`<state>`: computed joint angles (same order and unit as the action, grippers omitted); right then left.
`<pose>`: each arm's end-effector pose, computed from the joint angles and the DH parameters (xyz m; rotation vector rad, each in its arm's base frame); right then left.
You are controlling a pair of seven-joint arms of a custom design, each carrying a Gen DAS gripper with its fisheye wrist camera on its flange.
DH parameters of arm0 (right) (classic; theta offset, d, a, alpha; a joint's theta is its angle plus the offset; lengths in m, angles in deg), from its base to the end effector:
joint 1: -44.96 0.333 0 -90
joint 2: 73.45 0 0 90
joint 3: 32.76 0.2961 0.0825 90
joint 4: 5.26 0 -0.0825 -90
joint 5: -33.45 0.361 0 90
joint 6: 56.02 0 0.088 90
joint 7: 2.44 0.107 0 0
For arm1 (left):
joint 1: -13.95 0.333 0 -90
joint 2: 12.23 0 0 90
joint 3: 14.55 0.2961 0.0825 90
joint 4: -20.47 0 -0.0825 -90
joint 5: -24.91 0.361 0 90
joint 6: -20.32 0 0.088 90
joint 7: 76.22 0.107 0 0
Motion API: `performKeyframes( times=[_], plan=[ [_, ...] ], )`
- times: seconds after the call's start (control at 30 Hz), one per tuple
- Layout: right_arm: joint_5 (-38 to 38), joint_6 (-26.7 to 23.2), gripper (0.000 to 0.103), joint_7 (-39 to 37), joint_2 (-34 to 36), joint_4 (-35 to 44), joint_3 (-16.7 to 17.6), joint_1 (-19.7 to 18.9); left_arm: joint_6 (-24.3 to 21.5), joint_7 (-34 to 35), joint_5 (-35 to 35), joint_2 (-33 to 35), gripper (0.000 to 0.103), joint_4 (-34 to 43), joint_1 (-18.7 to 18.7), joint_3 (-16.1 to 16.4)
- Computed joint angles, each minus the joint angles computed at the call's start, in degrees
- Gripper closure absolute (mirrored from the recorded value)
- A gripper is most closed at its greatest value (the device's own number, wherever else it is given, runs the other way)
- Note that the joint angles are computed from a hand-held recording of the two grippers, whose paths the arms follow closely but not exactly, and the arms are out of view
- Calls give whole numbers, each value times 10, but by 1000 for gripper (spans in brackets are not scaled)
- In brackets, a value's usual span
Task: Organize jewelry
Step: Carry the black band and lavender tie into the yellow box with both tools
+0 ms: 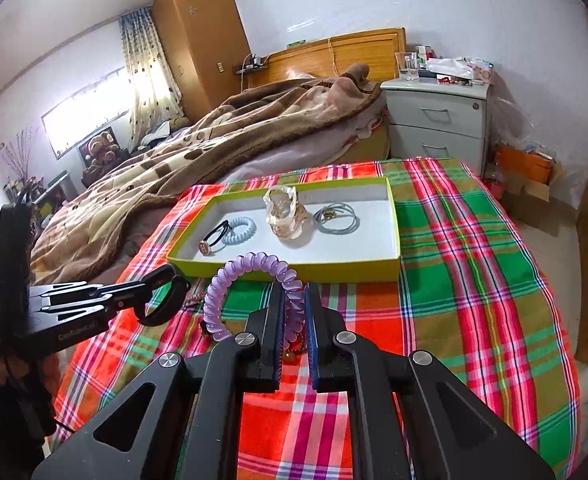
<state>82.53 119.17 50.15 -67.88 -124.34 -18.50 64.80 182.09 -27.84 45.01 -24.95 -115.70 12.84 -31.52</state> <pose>0.5135 0.2714 0.4602 -1.8774 1.2290 -0.3264 0.4655 -0.1760 0.4719 -1.9326 1.7510 -0.7415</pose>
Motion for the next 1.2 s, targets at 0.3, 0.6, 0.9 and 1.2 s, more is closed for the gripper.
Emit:
performKeyframes(
  times=[0.3, 0.6, 0.9, 1.2],
  plan=[
    [-119, 4, 93, 106, 21, 25, -13, -1, -5, -6, 28, 17, 92, 36, 12, 5],
    [-331, -26, 93, 306, 77, 94, -61, 11, -17, 4, 33, 79, 92, 106, 1, 39],
    [-457, -93, 93, 419, 157, 202, -65, -5, -30, 16, 21, 153, 92, 185, -25, 84],
    [-500, -167, 93, 450, 234, 307, -57, -15, -55, 48, -7, 224, 92, 267, -49, 116]
  ],
)
